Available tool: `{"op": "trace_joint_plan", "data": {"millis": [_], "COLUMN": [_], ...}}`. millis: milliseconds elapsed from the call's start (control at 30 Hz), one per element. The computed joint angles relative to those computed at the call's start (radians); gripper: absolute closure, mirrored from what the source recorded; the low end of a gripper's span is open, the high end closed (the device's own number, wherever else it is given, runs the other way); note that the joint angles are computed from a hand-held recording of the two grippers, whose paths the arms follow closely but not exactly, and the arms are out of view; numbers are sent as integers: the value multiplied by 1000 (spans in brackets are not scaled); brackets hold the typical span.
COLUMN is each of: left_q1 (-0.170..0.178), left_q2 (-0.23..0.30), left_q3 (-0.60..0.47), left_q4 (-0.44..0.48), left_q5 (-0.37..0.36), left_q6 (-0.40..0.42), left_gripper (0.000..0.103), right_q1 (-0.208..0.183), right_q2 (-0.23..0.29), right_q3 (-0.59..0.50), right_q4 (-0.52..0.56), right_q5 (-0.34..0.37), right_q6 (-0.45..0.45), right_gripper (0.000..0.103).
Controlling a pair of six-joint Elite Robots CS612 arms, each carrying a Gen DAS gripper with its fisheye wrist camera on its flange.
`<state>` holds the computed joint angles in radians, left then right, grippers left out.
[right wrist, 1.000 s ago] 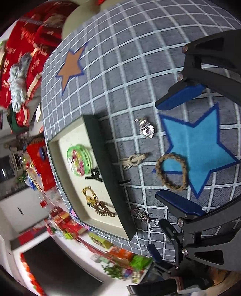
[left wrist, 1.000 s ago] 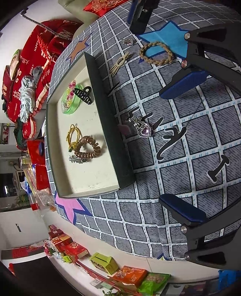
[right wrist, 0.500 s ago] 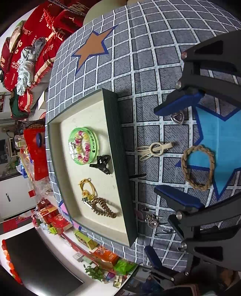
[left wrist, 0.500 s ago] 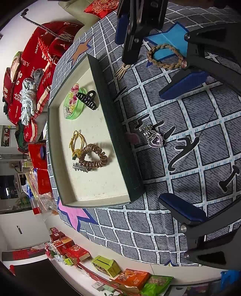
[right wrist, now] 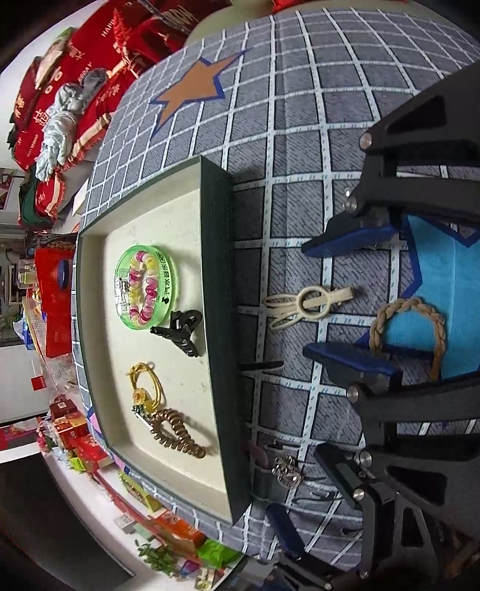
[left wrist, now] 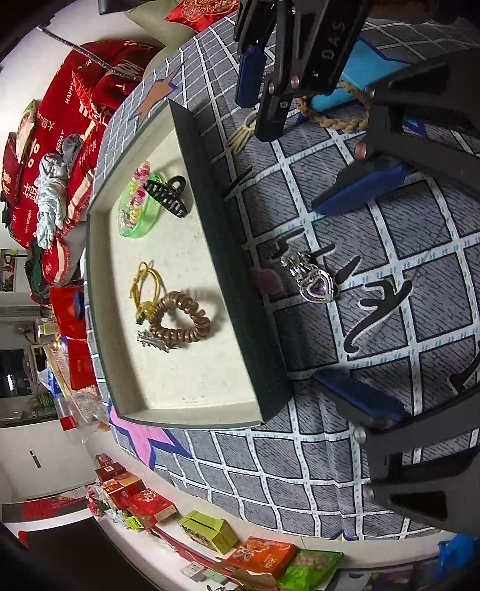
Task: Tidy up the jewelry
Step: 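Grasp the silver heart pendant with the left tool while the right tool grasps the cream bunny clip, then carry both items into the tray and open both tools to release them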
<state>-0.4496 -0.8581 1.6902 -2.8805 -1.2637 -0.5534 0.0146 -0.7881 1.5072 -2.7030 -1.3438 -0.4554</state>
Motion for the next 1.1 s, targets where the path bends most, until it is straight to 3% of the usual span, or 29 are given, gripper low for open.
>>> {"op": "trace_joint_plan", "data": {"millis": [67, 200, 300, 567, 733, 1100], "left_q1": [0, -3, -4, -2, 1, 9], "left_q2": [0, -1, -3, -5, -7, -29], "left_q3": [-3, -1, 3, 7, 10, 47], "left_q4": [4, -11, -19, -26, -36, -90], "left_q5": [-3, -2, -2, -9, -20, -78], "left_q6": [6, 20, 24, 26, 29, 33], "left_gripper": [15, 34, 48, 50, 68, 68], "right_q1": [-1, -2, -1, 0, -5, -25], "right_q2": [-2, -6, -7, -8, -11, -33], "right_q3": [0, 4, 5, 11, 13, 29], "right_q4": [3, 9, 11, 2, 0, -4], "right_q5": [3, 6, 6, 9, 20, 87], "right_q6": [0, -4, -9, 1, 25, 56], "right_gripper": [65, 80, 82, 82, 82, 82]}}
